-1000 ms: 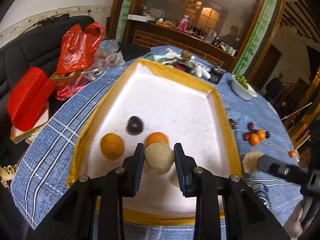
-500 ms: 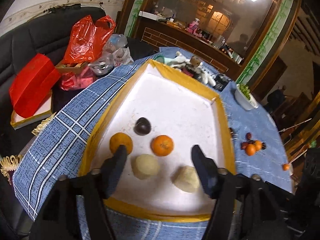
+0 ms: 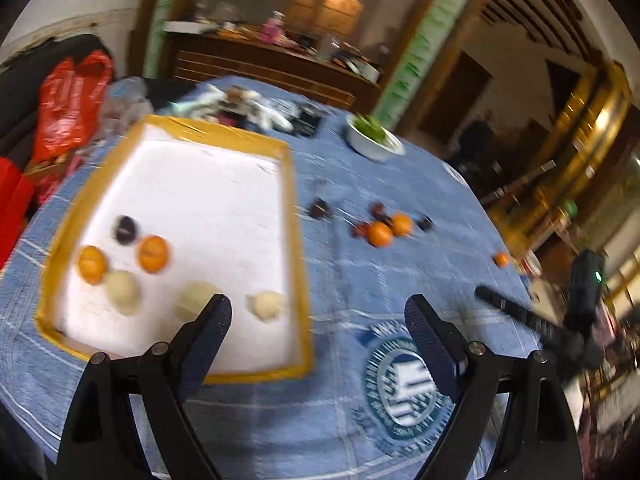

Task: Organize fruits
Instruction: 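Grasp a mandarin orange from the table with the right tool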

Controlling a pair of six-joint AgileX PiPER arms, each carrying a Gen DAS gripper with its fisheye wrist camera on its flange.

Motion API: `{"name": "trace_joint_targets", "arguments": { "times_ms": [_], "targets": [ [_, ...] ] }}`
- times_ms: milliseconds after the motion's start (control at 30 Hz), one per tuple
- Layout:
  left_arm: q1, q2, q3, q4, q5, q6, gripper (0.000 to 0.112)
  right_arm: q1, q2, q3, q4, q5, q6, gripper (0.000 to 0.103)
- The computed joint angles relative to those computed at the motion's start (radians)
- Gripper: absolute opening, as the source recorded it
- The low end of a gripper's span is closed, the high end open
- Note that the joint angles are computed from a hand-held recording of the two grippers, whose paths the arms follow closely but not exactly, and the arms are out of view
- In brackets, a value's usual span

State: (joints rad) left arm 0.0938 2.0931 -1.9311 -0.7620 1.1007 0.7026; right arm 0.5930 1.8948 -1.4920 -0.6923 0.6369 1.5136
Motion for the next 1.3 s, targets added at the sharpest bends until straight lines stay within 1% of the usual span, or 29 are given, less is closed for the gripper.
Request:
{"name": "trace_joint_targets", "arguments": {
  "times_ms": [67, 133, 200, 267, 333, 367, 467, 533, 600, 633, 800, 933, 967, 1000, 1033, 1100, 1200, 1300],
  "targets": [
    [-0.018, -0.017, 0.024, 0.009, -0.005, 0.011, 0.088, -0.057, -0.113, 0.163, -0.068, -0.011, 0.124, 0.052],
    [-0.036, -0.036, 0.059, 0.016, -0.024, 0.024, 0.088, -0.113, -0.187, 0.256, -0.117, -0.002, 0.199, 0.052],
    [-0.062, -0.037, 0.069, 0.037, -0.033, 0.011, 0.088, -0.202, -0.255, 0.335, -0.139, 0.012, 0.236, 0.052],
    [-0.08, -0.034, 0.072, 0.051, -0.04, -0.005, 0.088, -0.298, -0.295, 0.383, -0.135, -0.009, 0.238, 0.052],
    [-0.1, -0.032, 0.066, 0.068, -0.05, -0.027, 0.088, -0.405, -0.306, 0.408, -0.101, -0.065, 0.215, 0.052],
    [-0.116, -0.031, 0.062, 0.086, -0.06, -0.045, 0.088, -0.461, -0.293, 0.403, -0.066, -0.094, 0.174, 0.052],
    [-0.143, -0.025, 0.05, 0.121, -0.07, -0.075, 0.088, -0.541, -0.232, 0.348, 0.022, -0.125, 0.062, 0.052],
    [-0.165, -0.023, 0.045, 0.149, -0.084, -0.096, 0.088, -0.571, -0.187, 0.304, 0.061, -0.121, 0.001, 0.052],
    [-0.183, -0.02, 0.041, 0.17, -0.093, -0.111, 0.088, -0.588, -0.139, 0.25, 0.088, -0.112, -0.049, 0.052],
    [-0.193, -0.016, 0.037, 0.183, -0.099, -0.118, 0.088, -0.599, -0.133, 0.253, 0.093, -0.119, -0.066, 0.052],
    [-0.221, 0.0, 0.026, 0.215, -0.102, -0.138, 0.088, -0.582, -0.045, 0.162, 0.087, -0.035, -0.112, 0.052],
    [-0.233, -0.002, 0.042, 0.225, -0.118, -0.131, 0.088, -0.577, 0.009, 0.121, 0.093, 0.009, -0.141, 0.051],
    [-0.233, -0.005, 0.05, 0.221, -0.12, -0.126, 0.088, -0.576, 0.026, 0.103, 0.093, 0.024, -0.149, 0.043],
    [-0.23, -0.01, 0.058, 0.215, -0.124, -0.116, 0.088, -0.577, 0.03, 0.104, 0.091, 0.013, -0.154, 0.04],
    [-0.228, -0.013, 0.063, 0.212, -0.126, -0.112, 0.088, -0.576, 0.031, 0.103, 0.084, 0.015, -0.151, 0.038],
    [-0.218, -0.02, 0.072, 0.207, -0.128, -0.106, 0.088, -0.558, 0.037, 0.088, 0.06, 0.05, -0.137, 0.038],
    [-0.205, -0.022, 0.072, 0.211, -0.133, -0.111, 0.088, -0.536, 0.001, 0.129, 0.061, 0.006, -0.114, 0.037],
    [-0.197, -0.018, 0.051, 0.221, -0.143, -0.12, 0.088, -0.481, -0.039, 0.155, 0.053, -0.025, -0.081, 0.038]
  ]
}}
